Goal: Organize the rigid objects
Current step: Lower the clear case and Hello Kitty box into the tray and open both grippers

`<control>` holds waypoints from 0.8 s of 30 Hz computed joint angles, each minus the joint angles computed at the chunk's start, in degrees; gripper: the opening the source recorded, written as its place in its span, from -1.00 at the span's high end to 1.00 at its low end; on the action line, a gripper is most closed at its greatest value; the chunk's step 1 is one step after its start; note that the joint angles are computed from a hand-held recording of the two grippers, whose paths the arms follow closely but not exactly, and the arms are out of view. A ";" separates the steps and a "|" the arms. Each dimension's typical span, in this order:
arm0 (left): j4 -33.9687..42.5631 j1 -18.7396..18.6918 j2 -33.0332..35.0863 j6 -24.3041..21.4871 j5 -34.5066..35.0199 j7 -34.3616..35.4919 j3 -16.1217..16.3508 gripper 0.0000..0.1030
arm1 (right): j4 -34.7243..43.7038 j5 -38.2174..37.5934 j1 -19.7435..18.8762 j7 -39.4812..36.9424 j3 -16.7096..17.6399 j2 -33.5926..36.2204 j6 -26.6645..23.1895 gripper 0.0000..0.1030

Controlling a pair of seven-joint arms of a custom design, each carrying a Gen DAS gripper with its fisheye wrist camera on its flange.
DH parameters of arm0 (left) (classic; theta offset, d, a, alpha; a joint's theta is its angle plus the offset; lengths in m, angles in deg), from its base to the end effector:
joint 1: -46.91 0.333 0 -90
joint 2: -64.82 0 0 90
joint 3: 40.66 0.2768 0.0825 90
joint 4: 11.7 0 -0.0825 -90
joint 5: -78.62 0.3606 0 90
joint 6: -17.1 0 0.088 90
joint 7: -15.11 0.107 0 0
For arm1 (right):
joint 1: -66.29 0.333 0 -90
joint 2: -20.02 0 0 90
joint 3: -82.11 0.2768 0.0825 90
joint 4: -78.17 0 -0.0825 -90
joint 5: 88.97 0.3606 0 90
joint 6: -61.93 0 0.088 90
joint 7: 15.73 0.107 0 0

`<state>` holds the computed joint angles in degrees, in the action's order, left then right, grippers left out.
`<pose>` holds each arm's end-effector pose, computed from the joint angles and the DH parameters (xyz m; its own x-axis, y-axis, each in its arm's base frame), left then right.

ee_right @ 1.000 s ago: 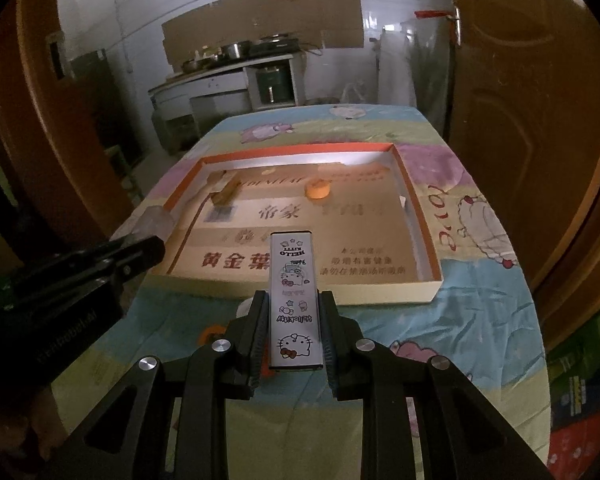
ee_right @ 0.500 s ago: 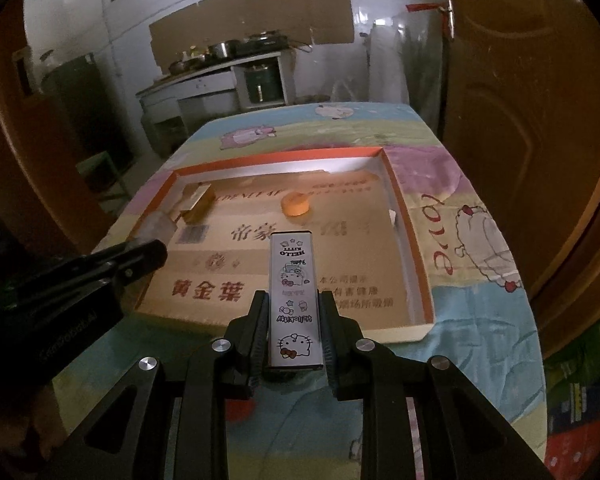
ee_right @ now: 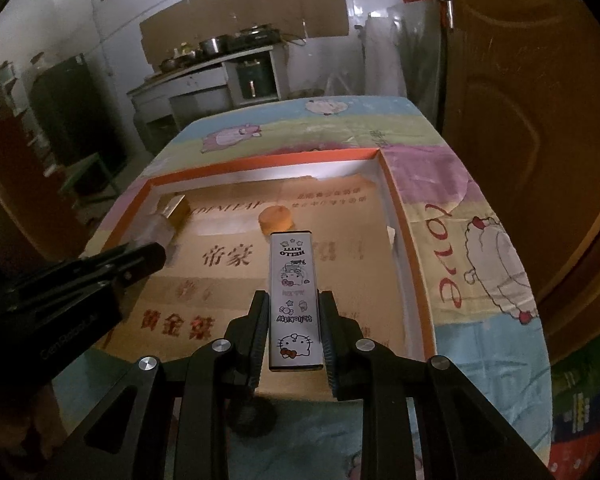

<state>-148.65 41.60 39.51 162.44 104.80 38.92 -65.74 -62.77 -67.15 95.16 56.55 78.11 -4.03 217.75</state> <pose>0.3888 -0.2497 0.5002 0.2519 -0.9608 0.1155 -0.7010 -0.2634 -0.6628 0.4204 0.1778 0.4987 0.4799 -0.8606 -0.1703 -0.7167 -0.2726 -0.6418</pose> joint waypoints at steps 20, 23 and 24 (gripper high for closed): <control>4.17 -1.00 9.94 2.42 1.02 1.96 4.59 0.61 | 8.66 2.66 -4.34 -1.63 3.55 11.82 -0.65 0.50; 4.27 -1.43 10.66 2.67 0.50 2.41 5.21 0.60 | 9.43 2.49 -4.84 -1.45 4.14 12.91 -1.00 0.50; 4.23 -1.51 10.80 2.88 0.40 2.47 5.38 0.60 | 9.43 2.49 -5.00 -1.56 4.28 13.05 -0.94 0.50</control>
